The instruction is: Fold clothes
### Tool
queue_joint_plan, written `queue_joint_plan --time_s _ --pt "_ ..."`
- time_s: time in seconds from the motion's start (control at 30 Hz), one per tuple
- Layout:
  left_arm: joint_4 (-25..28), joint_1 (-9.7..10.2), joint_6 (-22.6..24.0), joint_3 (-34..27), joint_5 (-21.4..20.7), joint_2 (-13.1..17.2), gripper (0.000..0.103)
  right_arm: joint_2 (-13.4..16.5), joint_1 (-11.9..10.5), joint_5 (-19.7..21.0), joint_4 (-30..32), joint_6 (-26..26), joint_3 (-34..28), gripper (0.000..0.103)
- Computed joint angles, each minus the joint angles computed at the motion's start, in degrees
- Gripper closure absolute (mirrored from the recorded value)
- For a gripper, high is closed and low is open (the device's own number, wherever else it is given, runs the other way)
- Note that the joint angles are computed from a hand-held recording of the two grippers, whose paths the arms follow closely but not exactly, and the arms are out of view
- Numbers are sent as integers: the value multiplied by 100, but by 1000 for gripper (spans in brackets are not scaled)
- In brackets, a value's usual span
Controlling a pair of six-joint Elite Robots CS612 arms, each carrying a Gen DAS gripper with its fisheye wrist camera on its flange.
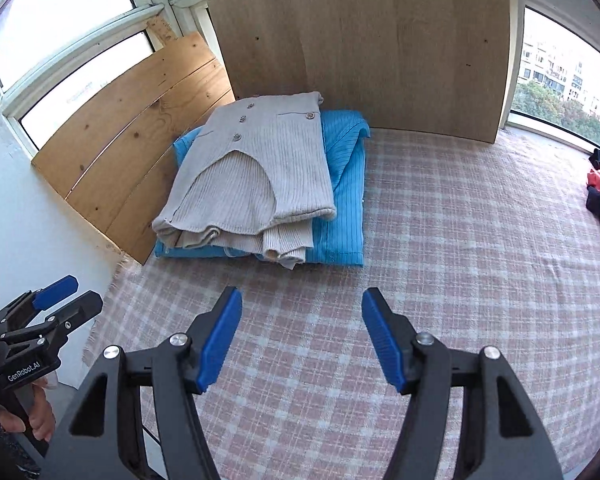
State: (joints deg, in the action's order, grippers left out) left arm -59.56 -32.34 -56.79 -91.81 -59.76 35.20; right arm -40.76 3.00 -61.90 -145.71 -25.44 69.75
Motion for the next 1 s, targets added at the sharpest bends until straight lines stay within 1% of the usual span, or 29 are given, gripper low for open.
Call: queue_joint_plan --time_s 0.07,0.23,0.37,0.5,0.57,0.63,0.73,0.93,1.0 --pt "113 -77 88 0 153 -38 28 -120 -23 -10 -206 -11 202 41" --pt "95 -149 237 -44 4 -41 28 -348 -42 -261 -803 73 634 41" --pt "235 -218 158 -97 75 -38 28 -468 -36 -495 -1143 -15 886 41" --pt "253 -245 28 -130 -24 -18 28 -539 -23 -824 -1488 -103 1055 41" --pt "271 -259 4 -117 -71 -27 28 -558 -42 -876 -1469 -107 1078 41" --pt "304 -288 33 -58 -36 -61 28 -573 -79 -873 -1398 -145 1085 41" --pt "435 -357 -76 89 74 -161 28 -593 -141 -869 -1318 -242 1100 41" --pt "473 -490 -461 443 157 -370 28 -603 -322 -705 -1059 -575 1046 41" --pt "381 -521 -579 555 115 -429 28 -602 -392 -625 -973 -680 1018 41"
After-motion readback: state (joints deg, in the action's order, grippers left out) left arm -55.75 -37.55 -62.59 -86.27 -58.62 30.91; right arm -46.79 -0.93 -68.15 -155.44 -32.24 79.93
